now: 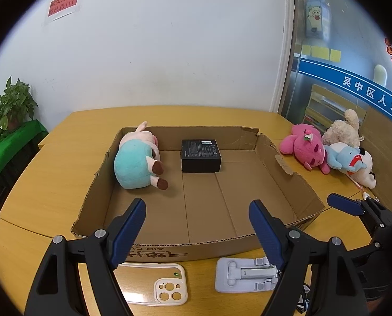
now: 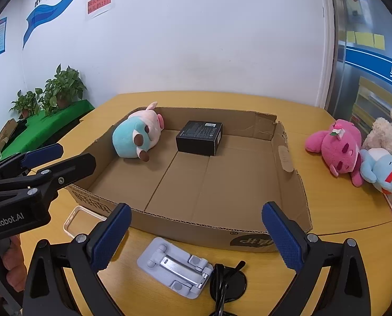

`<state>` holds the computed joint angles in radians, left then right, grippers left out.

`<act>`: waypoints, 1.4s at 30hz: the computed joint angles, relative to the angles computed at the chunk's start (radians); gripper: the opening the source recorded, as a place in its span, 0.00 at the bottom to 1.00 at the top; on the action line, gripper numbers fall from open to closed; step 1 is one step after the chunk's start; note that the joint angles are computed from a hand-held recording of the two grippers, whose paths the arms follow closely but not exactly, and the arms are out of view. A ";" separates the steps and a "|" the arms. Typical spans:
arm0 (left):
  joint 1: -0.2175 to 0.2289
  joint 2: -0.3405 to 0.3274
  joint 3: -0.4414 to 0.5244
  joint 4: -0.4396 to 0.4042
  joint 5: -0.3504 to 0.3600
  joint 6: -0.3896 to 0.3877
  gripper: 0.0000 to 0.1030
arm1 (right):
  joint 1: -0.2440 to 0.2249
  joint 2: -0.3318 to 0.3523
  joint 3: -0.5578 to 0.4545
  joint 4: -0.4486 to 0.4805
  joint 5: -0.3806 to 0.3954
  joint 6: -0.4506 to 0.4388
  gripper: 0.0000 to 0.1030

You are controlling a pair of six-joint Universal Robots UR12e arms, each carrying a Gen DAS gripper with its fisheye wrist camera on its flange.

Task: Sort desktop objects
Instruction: 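Withdraw the left gripper from the cardboard box, then reach the left gripper to the black sunglasses and close on them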

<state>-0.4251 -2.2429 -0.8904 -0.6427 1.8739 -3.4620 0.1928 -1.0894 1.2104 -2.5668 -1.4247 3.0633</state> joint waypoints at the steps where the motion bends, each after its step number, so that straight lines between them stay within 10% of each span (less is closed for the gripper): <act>1: 0.000 0.000 0.001 -0.002 -0.003 0.000 0.78 | 0.000 0.000 0.000 0.000 0.000 0.000 0.98; 13: 0.001 0.020 -0.060 -0.075 -0.140 -0.010 0.78 | -0.057 -0.073 0.138 0.052 0.087 0.020 0.96; 23: 0.002 0.007 -0.082 -0.143 -0.367 -0.036 0.78 | -0.097 -0.118 0.251 0.263 0.185 -0.005 0.67; 33: 0.018 -0.028 -0.064 -0.142 -0.588 -0.100 0.71 | -0.068 -0.115 0.271 0.204 0.074 -0.078 0.55; 42: 0.013 -0.069 -0.013 -0.228 -0.723 -0.069 0.54 | -0.086 -0.142 0.307 0.199 0.146 -0.043 0.55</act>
